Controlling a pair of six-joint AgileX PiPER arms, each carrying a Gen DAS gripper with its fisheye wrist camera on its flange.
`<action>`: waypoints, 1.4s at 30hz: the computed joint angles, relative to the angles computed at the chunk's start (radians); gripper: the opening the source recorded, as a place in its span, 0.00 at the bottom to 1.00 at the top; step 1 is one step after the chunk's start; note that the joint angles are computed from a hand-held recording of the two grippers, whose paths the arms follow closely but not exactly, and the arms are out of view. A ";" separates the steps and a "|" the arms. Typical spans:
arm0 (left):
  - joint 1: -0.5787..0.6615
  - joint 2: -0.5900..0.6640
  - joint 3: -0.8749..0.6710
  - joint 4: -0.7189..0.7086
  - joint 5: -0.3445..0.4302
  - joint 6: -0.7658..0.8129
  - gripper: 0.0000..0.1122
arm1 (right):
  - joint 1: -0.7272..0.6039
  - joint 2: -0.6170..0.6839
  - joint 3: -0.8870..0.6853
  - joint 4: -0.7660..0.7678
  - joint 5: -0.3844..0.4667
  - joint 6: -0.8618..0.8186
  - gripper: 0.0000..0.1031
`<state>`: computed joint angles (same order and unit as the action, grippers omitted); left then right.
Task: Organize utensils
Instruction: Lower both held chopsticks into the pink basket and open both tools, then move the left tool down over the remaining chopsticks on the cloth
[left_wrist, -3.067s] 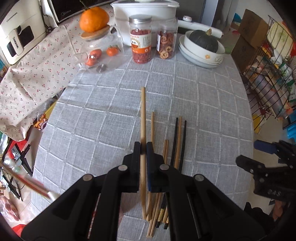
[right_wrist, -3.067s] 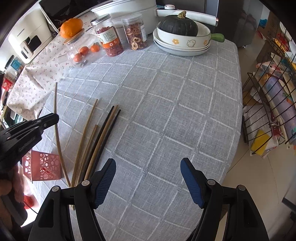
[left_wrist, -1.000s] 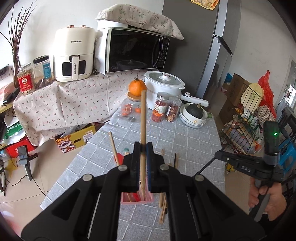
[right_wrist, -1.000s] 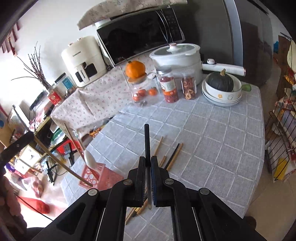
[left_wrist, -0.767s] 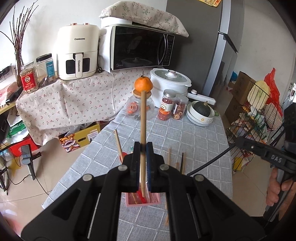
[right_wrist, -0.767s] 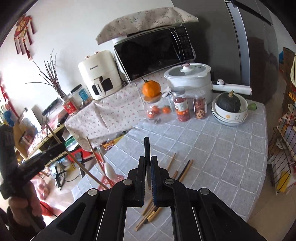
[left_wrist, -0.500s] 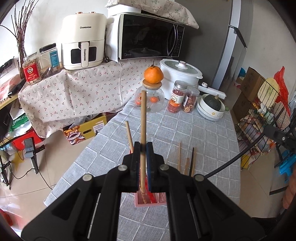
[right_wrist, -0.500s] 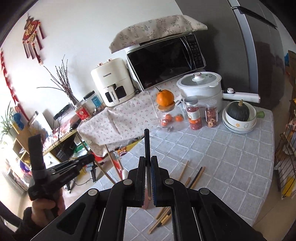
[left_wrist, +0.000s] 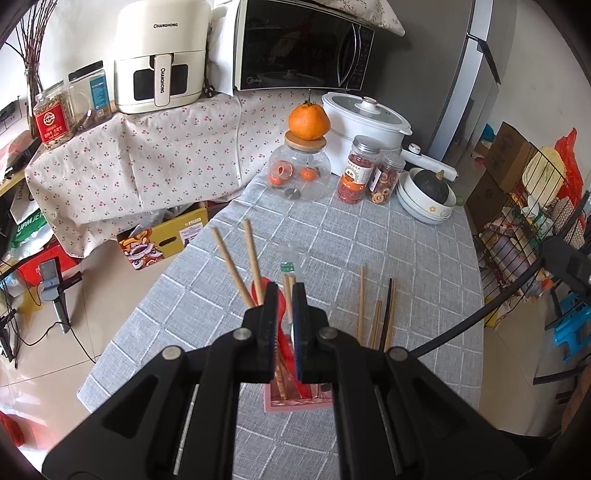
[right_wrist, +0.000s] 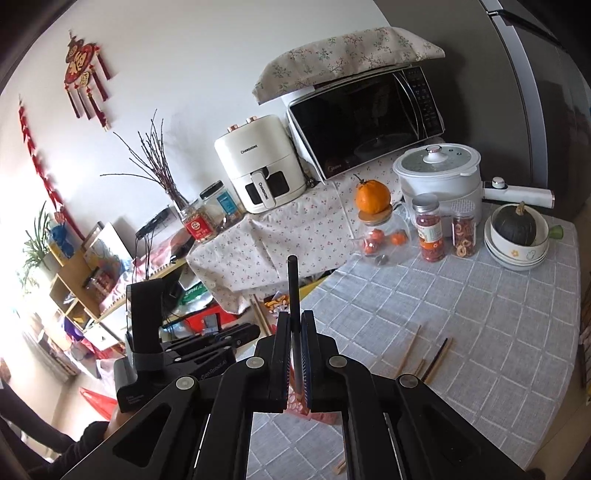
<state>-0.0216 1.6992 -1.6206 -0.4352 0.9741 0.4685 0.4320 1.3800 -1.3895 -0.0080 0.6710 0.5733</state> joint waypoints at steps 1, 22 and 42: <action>0.001 0.000 0.000 -0.002 0.001 -0.001 0.08 | -0.001 0.015 -0.005 0.007 -0.001 -0.001 0.05; 0.036 0.035 -0.039 0.023 0.092 -0.011 0.41 | -0.054 0.247 -0.080 0.257 -0.009 -0.159 0.14; 0.044 -0.031 0.060 -0.039 0.157 0.032 0.66 | -0.215 -0.050 0.137 0.221 0.078 -0.173 0.65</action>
<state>0.0221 1.6683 -1.5609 -0.4743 1.1315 0.5001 0.2168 1.3300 -1.2528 0.2134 0.7490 0.4003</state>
